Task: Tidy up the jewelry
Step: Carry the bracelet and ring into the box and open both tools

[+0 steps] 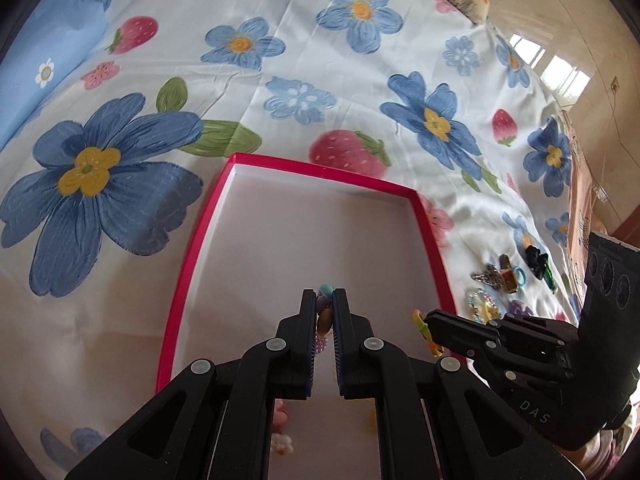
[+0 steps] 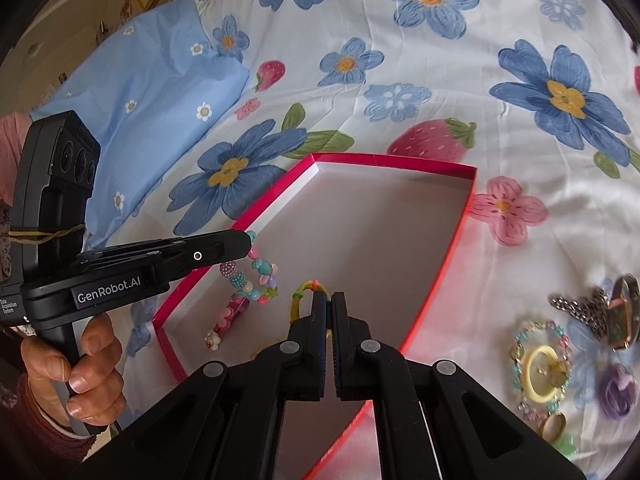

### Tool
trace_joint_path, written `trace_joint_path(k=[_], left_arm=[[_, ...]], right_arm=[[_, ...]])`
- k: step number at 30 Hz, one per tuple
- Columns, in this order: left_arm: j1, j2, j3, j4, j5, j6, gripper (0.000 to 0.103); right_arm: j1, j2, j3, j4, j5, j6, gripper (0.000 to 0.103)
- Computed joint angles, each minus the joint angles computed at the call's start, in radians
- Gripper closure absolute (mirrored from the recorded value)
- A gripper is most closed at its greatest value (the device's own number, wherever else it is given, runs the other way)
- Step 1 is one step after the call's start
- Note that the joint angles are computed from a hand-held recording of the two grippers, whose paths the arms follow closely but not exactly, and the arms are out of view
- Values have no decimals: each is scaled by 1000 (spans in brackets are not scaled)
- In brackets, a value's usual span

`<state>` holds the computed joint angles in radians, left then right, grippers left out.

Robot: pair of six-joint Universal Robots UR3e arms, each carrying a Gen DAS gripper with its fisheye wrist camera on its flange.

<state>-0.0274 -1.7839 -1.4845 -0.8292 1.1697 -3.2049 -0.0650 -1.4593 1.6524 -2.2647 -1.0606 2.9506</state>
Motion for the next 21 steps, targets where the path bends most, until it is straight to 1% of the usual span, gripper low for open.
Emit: trace_joint_path(k=[7,11,13,17,21], left_arm=[[8,-85,34,9,18,-10,97],[13,-98,26,16,26,-11,96],[6,-115,45,8,45,-7,96],[-13,-128,54,0,88,-8,95],[-10,-129,46,-1,82,-16,95]], right_arm=[[66,109,-104,48,-78,-33,101],[94,140,-135,72,-117,-52,101],[107,148,-148,75,-141,-62,101],[122,161,-168,90,-165,-82,99],[124,161,-171,98,-167,-91,98]])
